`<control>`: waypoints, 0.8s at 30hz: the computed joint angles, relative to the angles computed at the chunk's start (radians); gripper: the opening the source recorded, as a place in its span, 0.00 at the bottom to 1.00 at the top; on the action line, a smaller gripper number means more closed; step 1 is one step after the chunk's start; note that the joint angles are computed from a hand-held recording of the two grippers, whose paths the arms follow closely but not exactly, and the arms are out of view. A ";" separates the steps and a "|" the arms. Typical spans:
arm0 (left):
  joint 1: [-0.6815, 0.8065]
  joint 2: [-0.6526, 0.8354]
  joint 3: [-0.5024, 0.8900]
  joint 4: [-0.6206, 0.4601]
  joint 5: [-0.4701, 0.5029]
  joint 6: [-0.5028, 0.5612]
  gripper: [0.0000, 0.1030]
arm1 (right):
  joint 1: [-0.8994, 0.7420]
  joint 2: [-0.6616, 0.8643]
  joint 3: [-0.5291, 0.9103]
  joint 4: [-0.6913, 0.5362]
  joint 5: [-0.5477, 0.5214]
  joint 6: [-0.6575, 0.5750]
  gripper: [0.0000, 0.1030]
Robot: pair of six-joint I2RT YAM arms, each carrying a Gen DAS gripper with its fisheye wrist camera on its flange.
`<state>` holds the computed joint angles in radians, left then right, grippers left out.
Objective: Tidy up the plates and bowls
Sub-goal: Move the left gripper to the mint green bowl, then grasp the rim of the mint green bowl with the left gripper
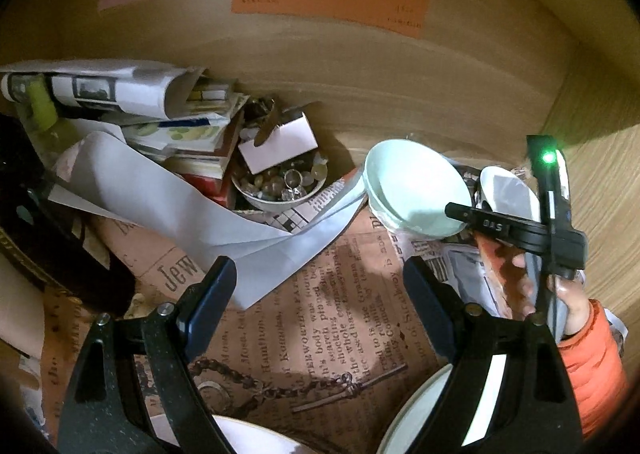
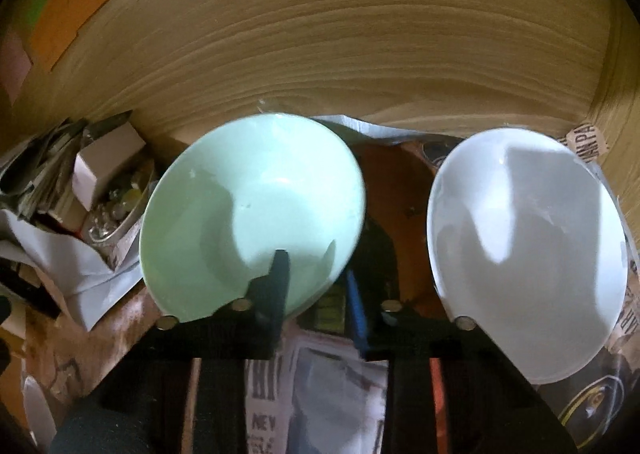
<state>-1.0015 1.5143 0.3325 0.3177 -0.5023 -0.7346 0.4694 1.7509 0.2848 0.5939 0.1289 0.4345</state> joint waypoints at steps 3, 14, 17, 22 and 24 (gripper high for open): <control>0.009 0.029 0.022 -0.002 0.017 -0.002 0.84 | -0.014 -0.030 -0.042 0.014 -0.062 -0.008 0.19; 0.071 0.186 0.177 -0.084 0.094 0.033 0.84 | 0.112 -0.186 -0.226 0.038 -0.145 0.017 0.19; 0.099 0.257 0.236 -0.113 0.140 0.052 0.82 | 0.073 -0.214 -0.240 0.024 -0.193 -0.034 0.19; 0.132 0.350 0.329 -0.177 0.221 0.087 0.58 | 0.054 -0.182 -0.270 0.098 -0.205 -0.058 0.19; 0.145 0.374 0.354 -0.191 0.241 0.084 0.51 | 0.065 -0.202 -0.280 0.093 -0.194 -0.051 0.20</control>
<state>-0.8565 1.8880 0.6862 0.1272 -0.2614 -0.6509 0.5348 1.5492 0.0048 0.6872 -0.0652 0.3835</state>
